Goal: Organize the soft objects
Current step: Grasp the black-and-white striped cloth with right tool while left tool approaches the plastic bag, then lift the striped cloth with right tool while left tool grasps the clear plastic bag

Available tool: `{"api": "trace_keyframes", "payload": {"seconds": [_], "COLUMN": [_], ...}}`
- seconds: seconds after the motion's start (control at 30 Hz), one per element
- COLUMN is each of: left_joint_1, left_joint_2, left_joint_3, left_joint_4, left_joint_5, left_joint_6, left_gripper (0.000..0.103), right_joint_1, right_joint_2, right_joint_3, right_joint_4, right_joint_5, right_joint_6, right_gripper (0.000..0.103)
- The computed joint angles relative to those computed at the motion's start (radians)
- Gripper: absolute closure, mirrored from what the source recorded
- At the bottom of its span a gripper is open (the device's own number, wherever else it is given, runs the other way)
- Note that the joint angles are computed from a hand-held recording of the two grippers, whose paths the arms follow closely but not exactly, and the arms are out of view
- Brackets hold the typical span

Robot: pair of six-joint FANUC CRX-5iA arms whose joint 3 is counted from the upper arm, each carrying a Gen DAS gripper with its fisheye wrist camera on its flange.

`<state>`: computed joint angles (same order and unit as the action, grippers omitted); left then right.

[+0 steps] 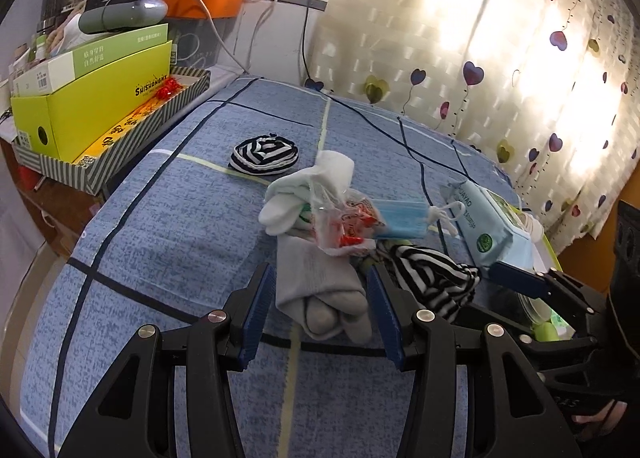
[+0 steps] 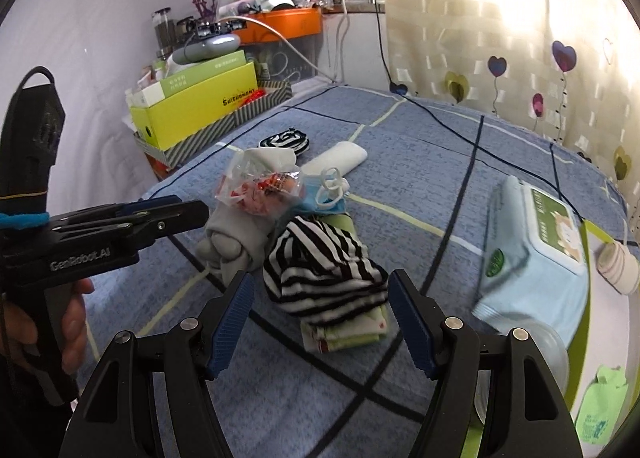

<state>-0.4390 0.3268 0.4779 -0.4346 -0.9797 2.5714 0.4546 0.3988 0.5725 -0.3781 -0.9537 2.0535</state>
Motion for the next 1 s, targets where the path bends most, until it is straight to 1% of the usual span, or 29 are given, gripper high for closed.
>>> {"api": "trace_keyframes", "payload": {"seconds": [0.2, 0.23, 0.27, 0.3, 0.33, 0.37, 0.4, 0.43, 0.53, 0.6, 0.7, 0.87, 1.0], "left_joint_1": [0.029, 0.033, 0.041, 0.045, 0.048, 0.052, 0.057, 0.061, 0.065, 0.073, 0.074, 0.087, 0.083], "left_joint_2": [0.017, 0.02, 0.024, 0.028, 0.032, 0.038, 0.041, 0.044, 0.067, 0.081, 0.101, 0.153, 0.17], "left_joint_3": [0.007, 0.009, 0.011, 0.014, 0.018, 0.024, 0.026, 0.028, 0.059, 0.073, 0.1, 0.161, 0.186], "left_joint_4": [0.05, 0.057, 0.071, 0.077, 0.082, 0.091, 0.102, 0.111, 0.124, 0.145, 0.143, 0.186, 0.174], "left_joint_5": [0.027, 0.029, 0.035, 0.039, 0.041, 0.042, 0.047, 0.051, 0.036, 0.036, 0.029, -0.002, -0.02], "left_joint_6": [-0.057, -0.064, -0.076, -0.082, -0.089, -0.101, -0.114, -0.124, -0.156, -0.18, -0.199, -0.254, -0.248], "left_gripper": [0.053, 0.053, 0.053, 0.053, 0.053, 0.053, 0.053, 0.053, 0.053, 0.053, 0.053, 0.053, 0.053], "right_joint_1": [0.033, 0.036, 0.039, 0.042, 0.045, 0.044, 0.042, 0.04, 0.036, 0.033, 0.026, 0.016, 0.009], "right_joint_2": [0.059, 0.063, 0.066, 0.069, 0.071, 0.072, 0.071, 0.069, 0.053, 0.045, 0.038, 0.035, 0.029], "right_joint_3": [0.053, 0.053, 0.054, 0.055, 0.053, 0.053, 0.053, 0.05, 0.036, 0.029, 0.027, 0.031, 0.023], "right_joint_4": [0.068, 0.077, 0.083, 0.089, 0.099, 0.102, 0.099, 0.095, 0.086, 0.078, 0.064, 0.043, 0.033], "right_joint_5": [-0.018, -0.017, -0.017, -0.017, -0.013, -0.011, -0.01, -0.008, 0.006, 0.012, 0.013, -0.001, 0.0], "right_joint_6": [-0.046, -0.049, -0.049, -0.051, -0.057, -0.058, -0.056, -0.053, -0.044, -0.037, -0.031, -0.021, -0.02], "right_gripper": [0.033, 0.037, 0.049, 0.059, 0.078, 0.081, 0.081, 0.084, 0.085, 0.085, 0.085, 0.085, 0.085]}}
